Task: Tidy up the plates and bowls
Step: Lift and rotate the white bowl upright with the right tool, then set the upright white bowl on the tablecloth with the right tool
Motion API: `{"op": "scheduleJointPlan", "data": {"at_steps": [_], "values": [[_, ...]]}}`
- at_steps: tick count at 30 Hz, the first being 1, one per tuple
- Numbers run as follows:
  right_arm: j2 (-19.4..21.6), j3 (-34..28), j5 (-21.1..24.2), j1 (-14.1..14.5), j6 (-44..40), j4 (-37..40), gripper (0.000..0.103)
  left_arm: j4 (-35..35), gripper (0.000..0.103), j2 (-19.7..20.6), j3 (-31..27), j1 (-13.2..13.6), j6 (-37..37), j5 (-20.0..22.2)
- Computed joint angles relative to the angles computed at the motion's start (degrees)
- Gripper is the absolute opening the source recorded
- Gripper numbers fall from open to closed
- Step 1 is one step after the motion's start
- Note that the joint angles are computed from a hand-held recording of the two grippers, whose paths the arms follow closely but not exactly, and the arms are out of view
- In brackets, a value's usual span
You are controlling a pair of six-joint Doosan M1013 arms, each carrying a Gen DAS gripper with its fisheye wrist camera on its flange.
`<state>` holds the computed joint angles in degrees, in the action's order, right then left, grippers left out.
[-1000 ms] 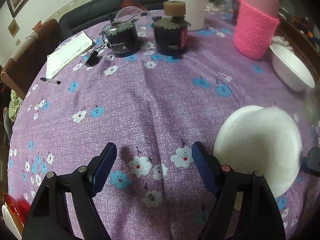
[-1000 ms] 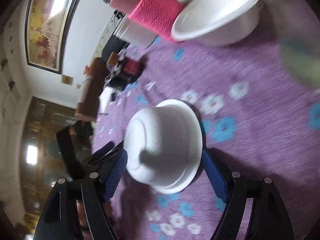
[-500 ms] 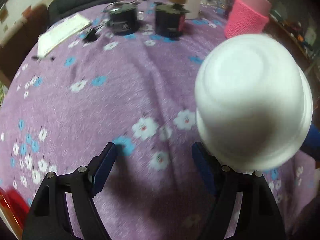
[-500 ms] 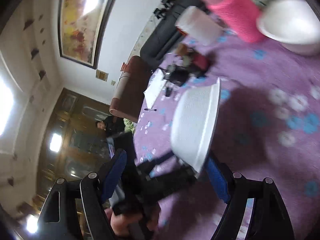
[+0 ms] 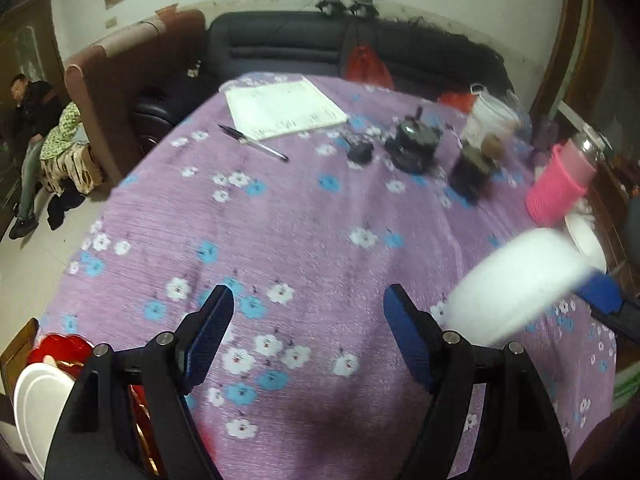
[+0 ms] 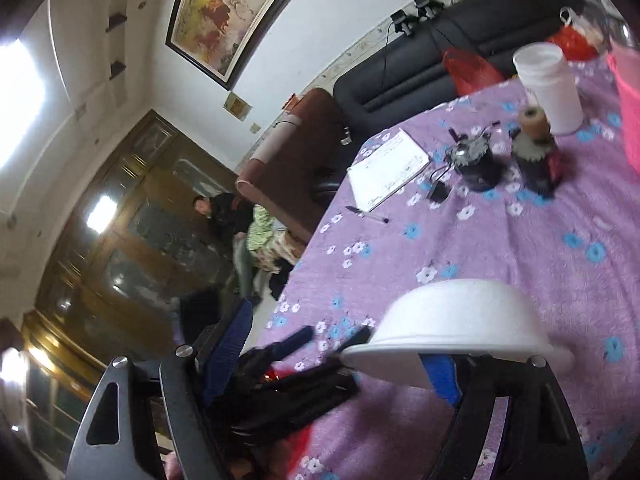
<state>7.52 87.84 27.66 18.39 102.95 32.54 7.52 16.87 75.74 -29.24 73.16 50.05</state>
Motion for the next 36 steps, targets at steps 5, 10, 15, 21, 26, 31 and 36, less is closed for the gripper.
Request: {"op": "scheduleJointPlan", "data": {"at_steps": [5, 10, 15, 21, 26, 31, 36], "values": [[-1.2, 1.2, 3.6, -0.6, 12.0, -4.7, 0.081, -0.9, 0.078, 0.2, 0.1, -0.4, 2.3, 0.0], [-3.0, 2.3, 5.2, 0.1, 26.5, -18.6, 0.082, 4.4, 0.078, 0.2, 0.5, -0.9, -2.3, -1.0], [-0.1, 1.1, 9.9, -1.2, 27.4, -16.9, 0.082, 7.1, 0.078, 0.5, 0.3, -0.1, -7.2, -1.1], [1.6, 0.4, 10.9, -0.3, 34.6, -26.6, 0.082, 2.5, 0.078, 2.8, -1.5, 1.3, -5.8, 2.2], [2.5, 1.0, 10.1, -0.8, 34.5, -23.6, 0.08, -1.5, 0.078, 2.8, -1.0, 2.2, -5.4, 1.4], [3.4, 0.6, 9.8, 0.6, 39.6, -28.7, 0.071, -2.4, 0.078, 3.2, -1.2, 2.1, -4.4, 1.5], [3.3, 1.2, 7.9, 1.5, 44.4, -33.4, 0.065, 0.1, 0.078, 3.8, -1.3, 1.2, -5.4, 1.4]]}}
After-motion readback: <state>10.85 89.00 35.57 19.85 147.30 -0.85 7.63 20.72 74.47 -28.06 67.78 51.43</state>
